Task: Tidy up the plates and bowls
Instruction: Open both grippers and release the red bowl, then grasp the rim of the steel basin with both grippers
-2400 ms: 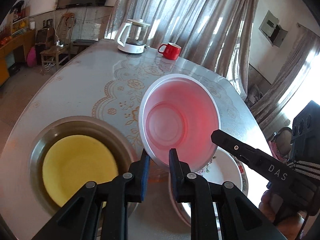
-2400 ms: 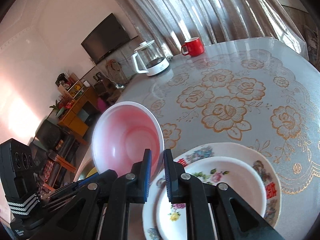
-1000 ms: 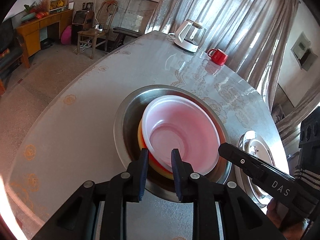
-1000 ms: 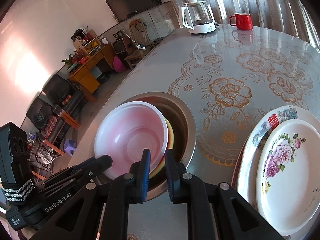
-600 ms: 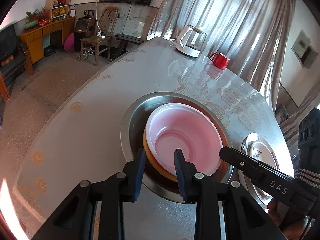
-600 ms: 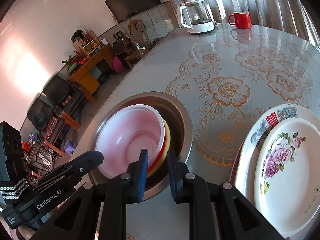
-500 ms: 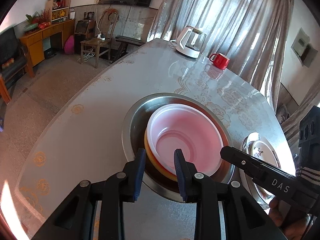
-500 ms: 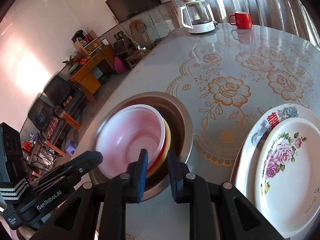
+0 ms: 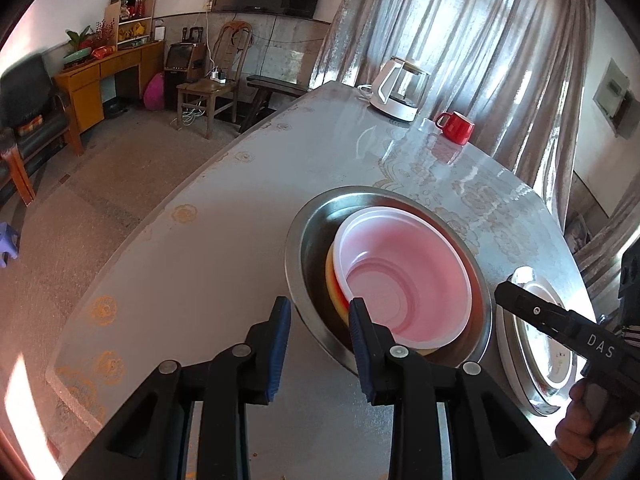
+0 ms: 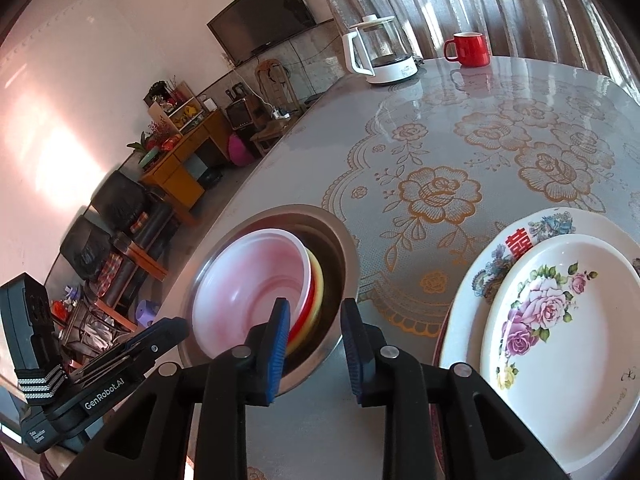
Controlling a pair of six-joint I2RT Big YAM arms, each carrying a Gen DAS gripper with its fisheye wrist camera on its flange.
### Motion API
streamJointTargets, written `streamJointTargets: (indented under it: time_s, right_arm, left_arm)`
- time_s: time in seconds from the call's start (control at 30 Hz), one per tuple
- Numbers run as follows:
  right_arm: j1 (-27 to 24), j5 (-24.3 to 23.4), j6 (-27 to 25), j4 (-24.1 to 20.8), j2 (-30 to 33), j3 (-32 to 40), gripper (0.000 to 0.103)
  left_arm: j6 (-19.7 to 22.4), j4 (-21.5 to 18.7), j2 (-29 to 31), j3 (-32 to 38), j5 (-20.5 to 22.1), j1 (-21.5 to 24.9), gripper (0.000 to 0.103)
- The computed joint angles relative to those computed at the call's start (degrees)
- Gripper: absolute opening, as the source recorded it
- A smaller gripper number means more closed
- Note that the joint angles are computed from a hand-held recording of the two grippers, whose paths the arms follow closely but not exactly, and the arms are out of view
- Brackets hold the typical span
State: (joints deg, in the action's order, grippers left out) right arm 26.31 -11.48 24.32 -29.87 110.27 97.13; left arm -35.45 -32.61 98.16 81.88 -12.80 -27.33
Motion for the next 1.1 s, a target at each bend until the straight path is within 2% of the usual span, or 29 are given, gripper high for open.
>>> streamJointTargets:
  time_s: [0.57,0.7,0.93,1.1]
  right_arm:
    - [-0.03,1.63,0.43,-2.14,1.41,1.28,0.025]
    - [-0.04,1.59,0.00,-2.87,2.02,1.98,0.025]
    - [0.40,2.81,-1.25,-4.25,2.46,2.77,0.025]
    - [0.41,2.98,-1.89,-4.40,2.76,3.15,0.024]
  left_arm:
    - [-0.20,2.69,-0.67,-2.27,3.22,1.46,0.034]
    - [-0.10,3.94,-0.79,-2.85,5.24,2.24,0.034]
    - [-3.01,5.19,-0.43,-2.89,10.08,4.38,0.033]
    - [-2.34,5.45,0.06,-2.28,9.38,4.57,0.033]
